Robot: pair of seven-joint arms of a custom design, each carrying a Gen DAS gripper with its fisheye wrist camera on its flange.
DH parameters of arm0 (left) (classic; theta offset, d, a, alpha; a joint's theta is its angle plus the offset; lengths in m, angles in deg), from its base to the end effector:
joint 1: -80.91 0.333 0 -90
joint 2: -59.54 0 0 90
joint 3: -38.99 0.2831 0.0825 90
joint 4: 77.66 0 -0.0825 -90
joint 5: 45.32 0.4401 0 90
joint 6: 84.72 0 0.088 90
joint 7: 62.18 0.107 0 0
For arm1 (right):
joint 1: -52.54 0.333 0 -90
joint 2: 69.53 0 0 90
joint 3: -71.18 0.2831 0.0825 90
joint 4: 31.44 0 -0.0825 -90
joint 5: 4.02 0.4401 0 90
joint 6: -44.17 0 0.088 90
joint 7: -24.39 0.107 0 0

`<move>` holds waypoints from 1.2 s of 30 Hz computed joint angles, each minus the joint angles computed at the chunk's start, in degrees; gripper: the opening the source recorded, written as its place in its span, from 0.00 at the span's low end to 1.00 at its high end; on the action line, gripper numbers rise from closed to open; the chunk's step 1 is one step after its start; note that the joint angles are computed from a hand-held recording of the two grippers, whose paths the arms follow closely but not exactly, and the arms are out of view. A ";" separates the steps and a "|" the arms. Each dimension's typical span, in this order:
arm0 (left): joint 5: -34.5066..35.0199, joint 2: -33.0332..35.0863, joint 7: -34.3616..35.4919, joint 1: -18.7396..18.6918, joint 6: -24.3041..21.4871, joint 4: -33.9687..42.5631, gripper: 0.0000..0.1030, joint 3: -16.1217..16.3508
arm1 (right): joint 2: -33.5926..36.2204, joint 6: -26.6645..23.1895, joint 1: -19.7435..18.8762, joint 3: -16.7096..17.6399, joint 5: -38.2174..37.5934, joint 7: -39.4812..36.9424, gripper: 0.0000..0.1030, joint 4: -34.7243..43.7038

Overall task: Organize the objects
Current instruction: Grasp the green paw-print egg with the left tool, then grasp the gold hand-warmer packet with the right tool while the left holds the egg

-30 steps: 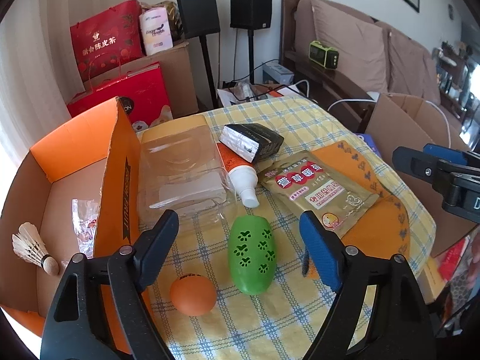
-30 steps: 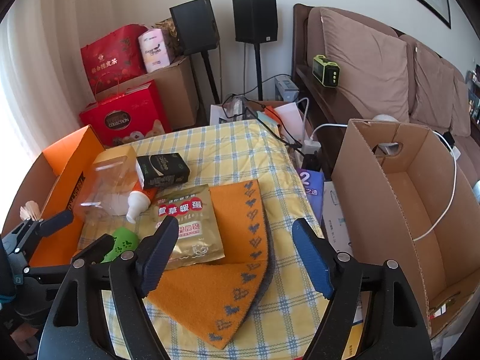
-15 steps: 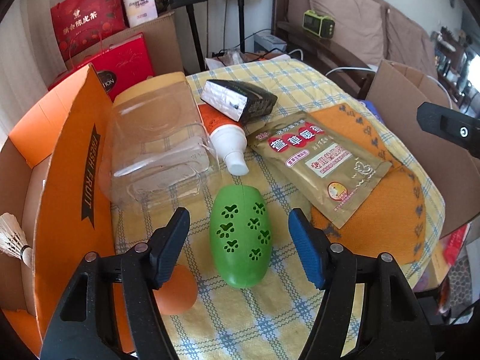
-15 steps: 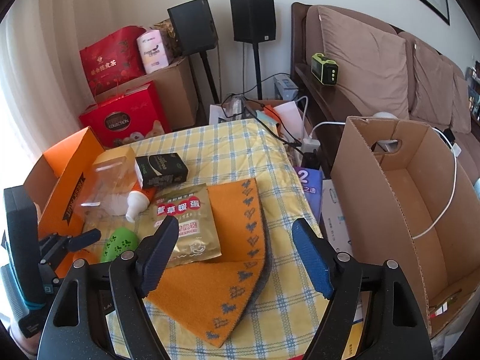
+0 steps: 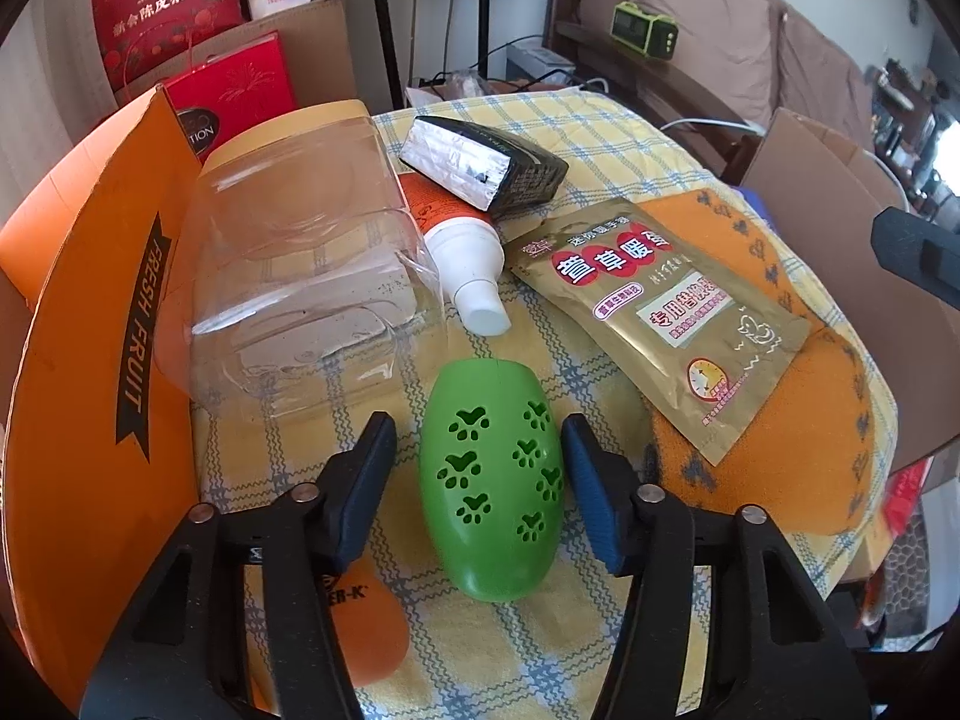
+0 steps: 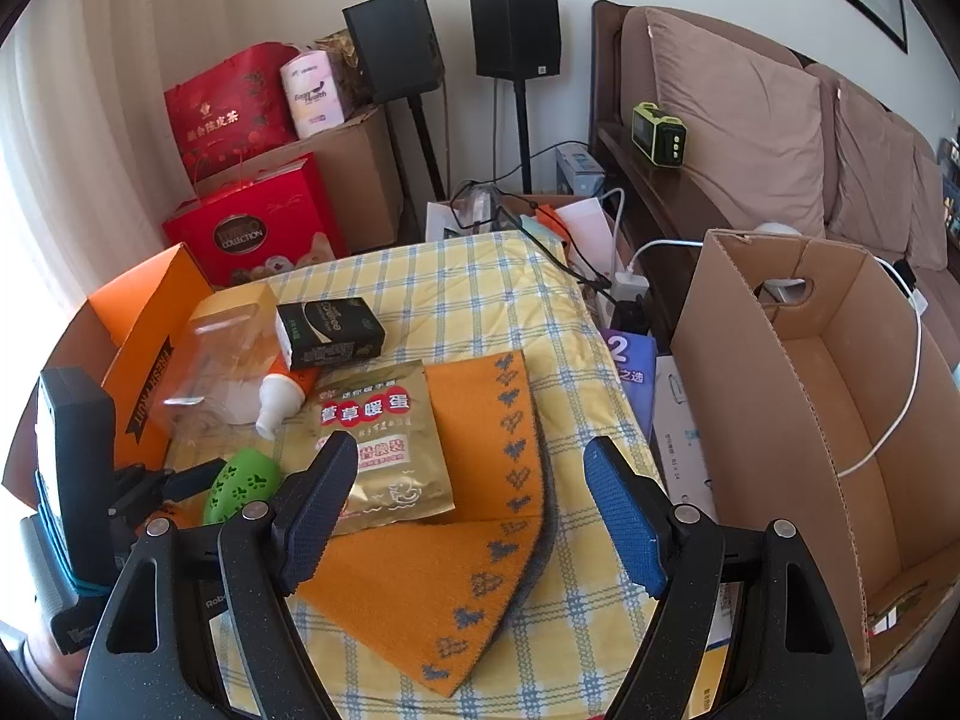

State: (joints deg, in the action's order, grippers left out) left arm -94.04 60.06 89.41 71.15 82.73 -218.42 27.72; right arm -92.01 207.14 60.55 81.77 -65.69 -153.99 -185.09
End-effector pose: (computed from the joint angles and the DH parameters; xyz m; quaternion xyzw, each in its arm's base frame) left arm 0.5155 -0.1479 0.2530 -0.4284 0.8614 -0.2490 0.1121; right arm 0.4300 0.1867 0.3270 -0.5495 0.7463 -0.2651 0.2660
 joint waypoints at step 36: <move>-12.56 -13.79 6.95 -0.42 -12.01 -2.59 0.40 5.95 | 14.44 3.52 4.13 -4.42 8.84 -17.08 0.84 10.69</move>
